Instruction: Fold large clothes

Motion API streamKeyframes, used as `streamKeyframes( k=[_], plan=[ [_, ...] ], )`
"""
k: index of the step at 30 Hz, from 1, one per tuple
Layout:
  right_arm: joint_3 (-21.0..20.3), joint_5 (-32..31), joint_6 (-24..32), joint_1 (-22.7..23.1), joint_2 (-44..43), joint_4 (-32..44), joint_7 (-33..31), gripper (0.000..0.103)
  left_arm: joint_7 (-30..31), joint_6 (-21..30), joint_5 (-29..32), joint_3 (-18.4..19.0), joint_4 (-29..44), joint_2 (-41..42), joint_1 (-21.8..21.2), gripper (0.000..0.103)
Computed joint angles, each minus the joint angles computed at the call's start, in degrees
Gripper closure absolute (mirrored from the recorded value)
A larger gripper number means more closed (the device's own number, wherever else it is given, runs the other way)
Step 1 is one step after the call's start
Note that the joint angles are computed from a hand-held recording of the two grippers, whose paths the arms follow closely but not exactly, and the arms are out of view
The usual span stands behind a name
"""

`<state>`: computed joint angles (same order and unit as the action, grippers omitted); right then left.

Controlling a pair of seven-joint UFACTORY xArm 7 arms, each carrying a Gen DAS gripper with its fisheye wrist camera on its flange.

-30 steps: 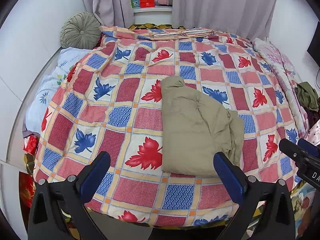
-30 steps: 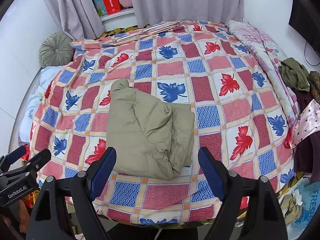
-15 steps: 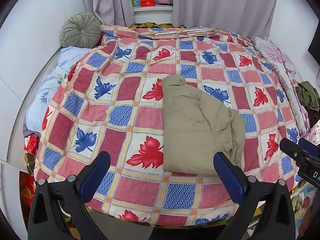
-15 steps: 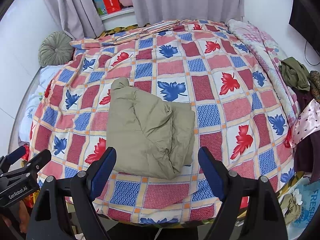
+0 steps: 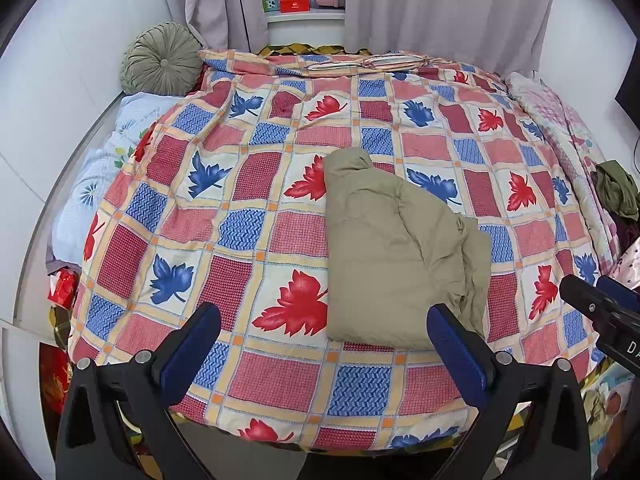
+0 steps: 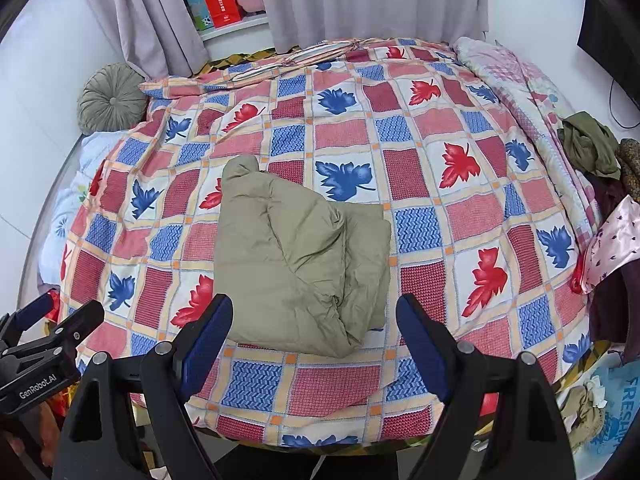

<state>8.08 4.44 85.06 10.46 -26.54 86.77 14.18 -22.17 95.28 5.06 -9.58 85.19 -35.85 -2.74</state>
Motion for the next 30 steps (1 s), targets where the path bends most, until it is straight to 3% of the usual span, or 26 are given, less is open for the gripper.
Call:
streamKeyframes(
  k=[30],
  plan=[
    [-0.40,0.17,0.12,-0.03,0.57,0.55,-0.63,0.017,-0.13,0.30,0.24,-0.13,0.60,0.58,-0.10,0.000]
  ],
)
